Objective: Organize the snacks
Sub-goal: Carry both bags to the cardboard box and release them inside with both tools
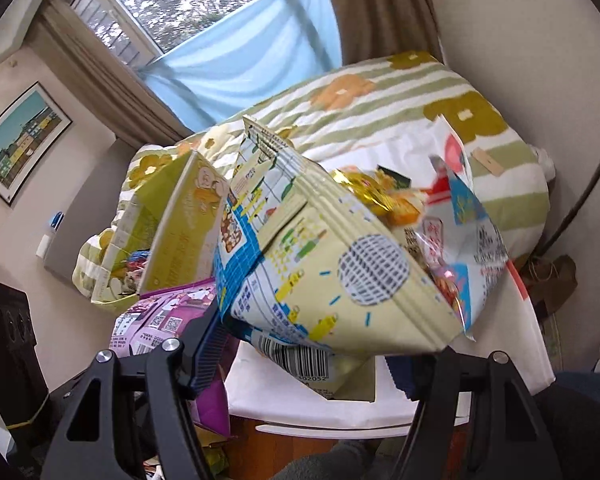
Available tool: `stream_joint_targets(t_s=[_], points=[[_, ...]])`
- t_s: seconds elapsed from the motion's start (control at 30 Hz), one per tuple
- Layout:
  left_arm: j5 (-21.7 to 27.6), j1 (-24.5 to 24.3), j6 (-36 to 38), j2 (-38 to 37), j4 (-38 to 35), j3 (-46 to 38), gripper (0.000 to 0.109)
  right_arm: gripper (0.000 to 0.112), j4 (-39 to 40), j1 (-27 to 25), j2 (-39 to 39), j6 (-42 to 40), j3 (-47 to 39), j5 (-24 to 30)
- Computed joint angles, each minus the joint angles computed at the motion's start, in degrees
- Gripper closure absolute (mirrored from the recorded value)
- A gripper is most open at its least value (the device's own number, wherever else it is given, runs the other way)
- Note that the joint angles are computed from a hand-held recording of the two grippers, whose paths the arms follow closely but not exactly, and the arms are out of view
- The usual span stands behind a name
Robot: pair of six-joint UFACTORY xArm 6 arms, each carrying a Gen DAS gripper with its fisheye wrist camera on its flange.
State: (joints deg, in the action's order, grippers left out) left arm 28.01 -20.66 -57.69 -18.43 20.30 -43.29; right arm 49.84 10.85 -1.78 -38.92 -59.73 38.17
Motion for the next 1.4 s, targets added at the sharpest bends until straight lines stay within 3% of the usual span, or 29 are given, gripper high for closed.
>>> stream_joint_targets(t_s=[0.13,0.3,0.53,0.7,0.83,1.03,1.23,1.4], points=[[0.09,3.80,-3.90,-4.73,4.33,1.37,0.031,0.047,0.50,1.25,0.04,-1.56,-2.89,1.75],[-0.46,11.54,0.66,-7.70,3.13,1.34,0.031,0.047,-0.35,5.54,3.10,-1.30,-9.51,1.61],[-3.29,25.51,19.41,-3.95,-9.14,-2.73,0.031,0.047,-1.47,13.56,11.61,2.24,-20.95,-0.83],[-3.01,33.70,35.85,4.12,-20.34,-9.97,0.031,0.047,-6.74,18.91,21.29,9.88,-33.42,-1.64],[0.18,38.54,48.25,12.77,-28.99,-18.28,0.031,0.047,-14.09,21.58,28.20,18.16,-42.73,-0.10],[5.16,42.10,59.69,24.53,-34.89,-28.97,0.031,0.047,-21.13,23.94,38.35,28.81,-56.21,3.25],[7.04,42.36,64.83,32.09,-36.79,-35.46,0.031,0.047,-30.43,25.18,46.46,38.74,-68.48,8.23],[7.27,42.31,64.14,35.72,-32.62,-38.32,0.011,0.047,-33.49,24.95,54.96,43.11,-82.01,14.83]])
